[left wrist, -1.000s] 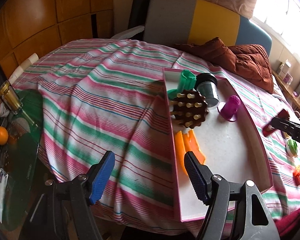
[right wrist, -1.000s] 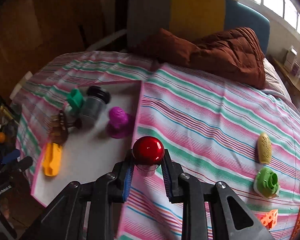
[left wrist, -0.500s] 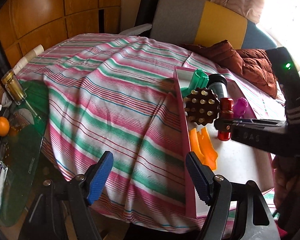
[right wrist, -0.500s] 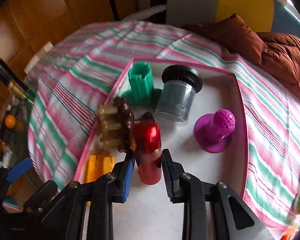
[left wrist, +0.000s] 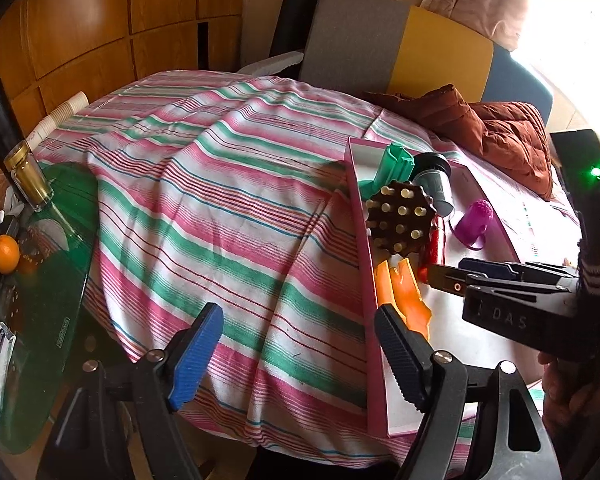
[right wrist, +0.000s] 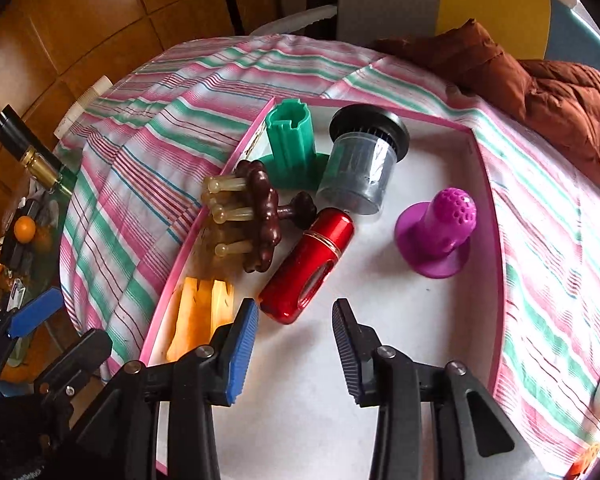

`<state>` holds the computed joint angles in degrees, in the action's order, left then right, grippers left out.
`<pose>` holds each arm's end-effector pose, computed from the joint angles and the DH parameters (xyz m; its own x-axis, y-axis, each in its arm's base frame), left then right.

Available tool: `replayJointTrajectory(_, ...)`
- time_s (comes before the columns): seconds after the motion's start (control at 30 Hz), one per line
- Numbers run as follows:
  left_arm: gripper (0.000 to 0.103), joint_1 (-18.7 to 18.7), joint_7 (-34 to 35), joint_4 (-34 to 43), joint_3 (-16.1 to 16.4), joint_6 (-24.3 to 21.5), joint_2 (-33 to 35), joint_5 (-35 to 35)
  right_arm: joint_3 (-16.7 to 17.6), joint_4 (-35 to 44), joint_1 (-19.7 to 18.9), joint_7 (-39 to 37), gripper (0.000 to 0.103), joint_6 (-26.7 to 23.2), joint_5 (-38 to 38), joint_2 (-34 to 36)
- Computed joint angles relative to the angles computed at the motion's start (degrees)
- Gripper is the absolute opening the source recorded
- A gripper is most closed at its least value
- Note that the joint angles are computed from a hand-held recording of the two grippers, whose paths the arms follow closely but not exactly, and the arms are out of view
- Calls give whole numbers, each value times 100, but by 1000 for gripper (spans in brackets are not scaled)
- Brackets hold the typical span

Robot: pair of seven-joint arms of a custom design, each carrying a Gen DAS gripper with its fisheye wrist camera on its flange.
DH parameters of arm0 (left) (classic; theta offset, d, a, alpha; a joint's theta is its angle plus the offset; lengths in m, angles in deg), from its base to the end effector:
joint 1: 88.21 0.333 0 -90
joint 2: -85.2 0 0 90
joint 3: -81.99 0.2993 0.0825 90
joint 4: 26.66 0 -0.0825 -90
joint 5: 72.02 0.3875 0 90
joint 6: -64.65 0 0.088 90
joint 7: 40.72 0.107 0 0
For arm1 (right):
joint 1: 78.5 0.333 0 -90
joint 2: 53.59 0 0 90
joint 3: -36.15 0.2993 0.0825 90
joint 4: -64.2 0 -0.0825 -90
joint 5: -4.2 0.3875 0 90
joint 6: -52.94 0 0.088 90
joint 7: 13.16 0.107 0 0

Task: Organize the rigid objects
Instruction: 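Carry the red cylinder into the tray and release it beside the brown roller, then move both tools back toward the green and orange toys on the bed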

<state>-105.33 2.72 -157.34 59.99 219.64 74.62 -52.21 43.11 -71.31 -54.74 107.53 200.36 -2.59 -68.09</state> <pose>0.4053 -0.3530 0.4720 -0.1913 -0.9749 0.1137 -0.7978 0.0870 -0.5966 0.4332 0.2618 0.4567 0.1135 -0.9875 -0.1091 -0.8959 -0.0542 -0.4410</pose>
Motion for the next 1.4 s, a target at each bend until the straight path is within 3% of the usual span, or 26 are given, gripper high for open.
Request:
replayJointTrajectory(0.73,80,31,-221,24,-215,-147,-215,523,431,-650,-229,1210,38,97,-1543,-935)
replayJointTrajectory(1.13,80,-93,-81,186,-252,-209,-133,654,390,-1059,-418,1521,38,19,-1841,-1685)
replayJointTrajectory(1.4,80,-234,17,417,-279,-243,48,822,331,-1395,-655,1526,38,-288,-1936,-2300)
